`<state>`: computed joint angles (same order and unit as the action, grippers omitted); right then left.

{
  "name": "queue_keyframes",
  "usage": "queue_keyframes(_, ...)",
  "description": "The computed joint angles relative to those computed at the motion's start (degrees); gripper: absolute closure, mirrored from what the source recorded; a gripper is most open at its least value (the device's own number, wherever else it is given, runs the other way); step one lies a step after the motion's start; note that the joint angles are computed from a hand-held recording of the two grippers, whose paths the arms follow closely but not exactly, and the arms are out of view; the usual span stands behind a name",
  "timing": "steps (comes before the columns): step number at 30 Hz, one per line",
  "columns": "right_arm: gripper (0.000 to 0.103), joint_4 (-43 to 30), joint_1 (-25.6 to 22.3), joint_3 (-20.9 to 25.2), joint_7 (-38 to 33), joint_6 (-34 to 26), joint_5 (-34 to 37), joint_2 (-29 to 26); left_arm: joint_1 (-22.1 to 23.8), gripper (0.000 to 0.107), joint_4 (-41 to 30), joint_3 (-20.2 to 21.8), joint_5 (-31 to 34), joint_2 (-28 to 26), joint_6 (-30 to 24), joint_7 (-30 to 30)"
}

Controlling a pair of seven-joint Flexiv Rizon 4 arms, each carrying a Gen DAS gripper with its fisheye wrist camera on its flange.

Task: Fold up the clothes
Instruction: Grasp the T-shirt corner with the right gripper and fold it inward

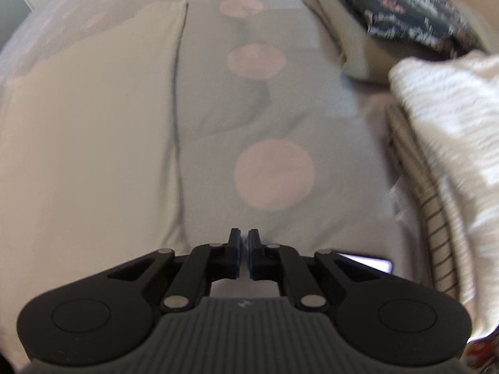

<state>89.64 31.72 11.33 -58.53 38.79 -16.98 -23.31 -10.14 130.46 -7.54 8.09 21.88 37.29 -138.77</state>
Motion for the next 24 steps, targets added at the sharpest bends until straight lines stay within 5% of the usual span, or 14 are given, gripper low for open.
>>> queue_keyframes(6, 0.092, -0.4, 0.5, -0.9, 0.1, -0.6, -1.7, -0.9, 0.1, 0.066, 0.8, 0.2, 0.1, 0.8, 0.3, -0.1)
queue_keyframes(9, 0.073, 2.5, -0.1, -0.7, 0.6, 3.6, -2.5, 1.1, 0.2, 0.066, 1.4, 0.1, 0.4, 1.8, -0.1, -0.4)
queue_keyframes(15, 0.057, 6.9, -0.5, 1.5, -1.6, 9.0, -0.9, 4.6, 0.0, 0.066, 2.7, -0.1, 0.4, 3.6, 0.4, -0.2)
queue_keyframes(24, 0.056, 11.6, -2.4, 1.4, 1.5, 5.0, 1.0, 10.0, 0.5, 0.065, 2.6, -1.0, 0.8, 5.5, -1.3, -1.4)
